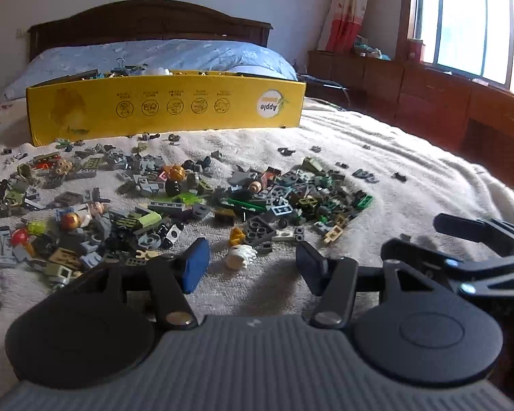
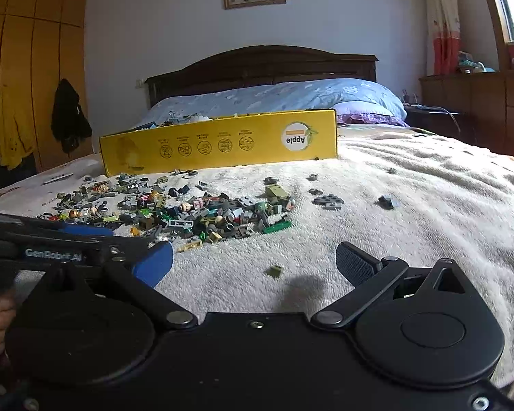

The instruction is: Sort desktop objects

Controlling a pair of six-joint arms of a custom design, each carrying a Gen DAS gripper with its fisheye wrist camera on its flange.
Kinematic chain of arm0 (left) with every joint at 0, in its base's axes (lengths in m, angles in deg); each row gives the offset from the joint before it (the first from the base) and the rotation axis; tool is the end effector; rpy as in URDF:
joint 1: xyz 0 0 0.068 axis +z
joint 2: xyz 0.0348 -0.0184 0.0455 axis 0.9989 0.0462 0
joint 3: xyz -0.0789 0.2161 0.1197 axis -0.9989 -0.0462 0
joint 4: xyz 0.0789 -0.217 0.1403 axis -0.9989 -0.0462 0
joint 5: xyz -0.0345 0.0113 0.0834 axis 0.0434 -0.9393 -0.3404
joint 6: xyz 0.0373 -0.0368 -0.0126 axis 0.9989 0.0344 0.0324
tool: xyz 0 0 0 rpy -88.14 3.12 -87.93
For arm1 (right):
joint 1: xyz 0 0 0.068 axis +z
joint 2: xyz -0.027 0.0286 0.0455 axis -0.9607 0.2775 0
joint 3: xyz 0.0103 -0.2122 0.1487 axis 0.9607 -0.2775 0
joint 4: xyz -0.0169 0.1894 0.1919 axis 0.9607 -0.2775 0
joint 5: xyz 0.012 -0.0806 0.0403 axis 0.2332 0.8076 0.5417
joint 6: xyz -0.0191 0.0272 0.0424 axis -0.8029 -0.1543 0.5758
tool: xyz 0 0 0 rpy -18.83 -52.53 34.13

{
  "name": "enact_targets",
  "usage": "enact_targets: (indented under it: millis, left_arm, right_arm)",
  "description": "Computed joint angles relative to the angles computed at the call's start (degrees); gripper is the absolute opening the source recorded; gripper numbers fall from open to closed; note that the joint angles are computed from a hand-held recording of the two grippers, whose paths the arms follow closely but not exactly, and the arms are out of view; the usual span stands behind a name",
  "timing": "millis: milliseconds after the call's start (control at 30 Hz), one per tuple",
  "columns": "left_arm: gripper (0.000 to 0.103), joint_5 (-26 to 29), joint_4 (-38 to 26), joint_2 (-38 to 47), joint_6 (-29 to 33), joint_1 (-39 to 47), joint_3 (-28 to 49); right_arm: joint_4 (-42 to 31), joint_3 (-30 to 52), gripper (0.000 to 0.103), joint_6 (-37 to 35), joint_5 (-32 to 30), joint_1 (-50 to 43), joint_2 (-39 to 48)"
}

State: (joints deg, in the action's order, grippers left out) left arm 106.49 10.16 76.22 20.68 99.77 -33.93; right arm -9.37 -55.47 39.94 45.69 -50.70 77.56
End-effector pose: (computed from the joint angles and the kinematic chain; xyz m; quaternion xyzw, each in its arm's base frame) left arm 0.2302 0.0390 0.0463 0.0166 0.8580 -0.0674 0.5090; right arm 0.2244 0.0968 0.0445 -0.1322 0.8064 0.1494 0.5567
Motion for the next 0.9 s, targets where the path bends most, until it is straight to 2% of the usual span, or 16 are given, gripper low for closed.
enact_targets:
  millis: [33, 67, 100, 133, 200, 300, 333, 400, 467, 500, 633, 900]
  left_arm:
    - [0.053, -1.33, 1.62, 1.09, 0.29, -0.76, 0.02]
    - [0.049, -2.58, 3.07, 1.90, 0.60, -1.35, -0.11]
    - [0.040, -3.05, 3.51, 2.06, 0.61, -1.46, -0.24]
    - [0.027, -2.78, 3.65, 2.12, 0.62, -1.18, -0.31]
    - [0.019, -1.63, 2.54, 1.10, 0.50, -0.02, -0.52]
    - [0.020, 0.03, 1.09, -0.70, -0.59, 2.44, -1.11]
    - [0.020, 0.48, 1.04, -1.19, -1.01, 3.33, -1.41]
    - [0.020, 1.02, 1.07, -1.95, -1.13, 4.67, -1.91]
    - [0.020, 1.26, 0.44, -2.79, -0.84, 5.73, -2.11]
    - [0.020, 1.50, 0.11, -3.17, -0.78, 6.32, -2.16]
    - [0.020, 2.02, 0.37, -3.46, -0.69, 7.72, -2.41]
    - [0.020, 2.40, 1.38, -2.76, -0.60, 8.00, -2.79]
  right_arm:
    - [-0.94, 0.21, 0.102, 0.10, 0.21, 0.17, -0.08]
    - [-1.84, 0.17, 0.102, 0.11, 0.21, 0.20, -0.37]
    - [-3.04, 0.40, 0.102, 0.09, 0.18, 0.33, -0.63]
    - [-3.26, 0.49, 0.102, 0.20, 0.27, 0.55, -0.45]
    - [-3.03, 0.48, 0.102, 0.45, 0.36, 1.06, -0.19]
    - [-2.78, 0.24, 0.097, 0.14, 0.55, 2.32, -0.68]
    - [-2.40, 0.14, 0.092, -0.16, 0.95, 2.95, -0.90]
    - [-1.71, 0.16, 0.075, -0.93, 1.13, 4.04, -1.46]
    - [-5.04, 1.08, 0.042, -1.68, 1.05, 5.22, -3.54]
    - [-7.46, 1.93, 0.039, -1.99, 0.40, 5.47, -4.42]
    - [-12.32, 5.44, 0.030, -2.59, -0.36, 6.44, -4.18]
    - [-14.54, 9.74, 0.031, -7.01, 2.71, 8.29, -1.06]
